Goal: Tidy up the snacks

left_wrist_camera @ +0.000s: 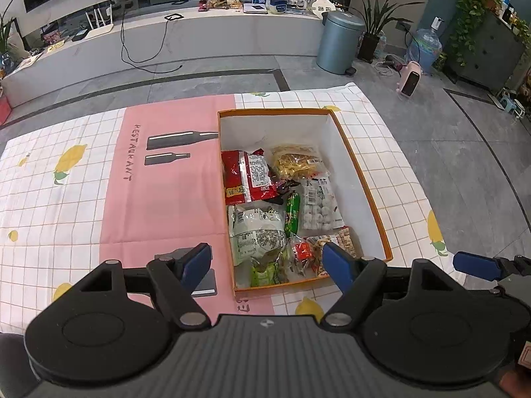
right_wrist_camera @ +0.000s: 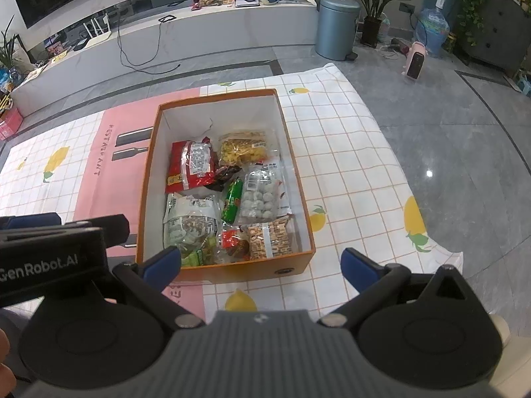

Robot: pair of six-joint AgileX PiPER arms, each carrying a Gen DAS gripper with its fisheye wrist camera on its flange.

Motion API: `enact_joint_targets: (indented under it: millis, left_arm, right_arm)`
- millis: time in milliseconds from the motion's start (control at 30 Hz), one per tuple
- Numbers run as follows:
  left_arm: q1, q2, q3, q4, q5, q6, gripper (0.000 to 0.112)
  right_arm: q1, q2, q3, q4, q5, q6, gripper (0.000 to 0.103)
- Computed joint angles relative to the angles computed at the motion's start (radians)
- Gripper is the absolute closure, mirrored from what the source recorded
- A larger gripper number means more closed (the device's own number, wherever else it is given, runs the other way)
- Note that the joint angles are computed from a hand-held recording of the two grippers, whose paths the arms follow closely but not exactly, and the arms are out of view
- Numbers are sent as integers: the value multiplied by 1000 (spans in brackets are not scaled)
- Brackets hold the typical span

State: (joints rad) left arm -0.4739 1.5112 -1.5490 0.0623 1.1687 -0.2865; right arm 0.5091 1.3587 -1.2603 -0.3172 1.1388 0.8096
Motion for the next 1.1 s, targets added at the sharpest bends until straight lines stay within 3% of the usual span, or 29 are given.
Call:
enact_joint_targets:
  millis: [1100]
  left_arm:
    - [-25,-18,30,21,-38,-27,23]
  right_arm:
    - [34,-21,23,-62,-13,31,3]
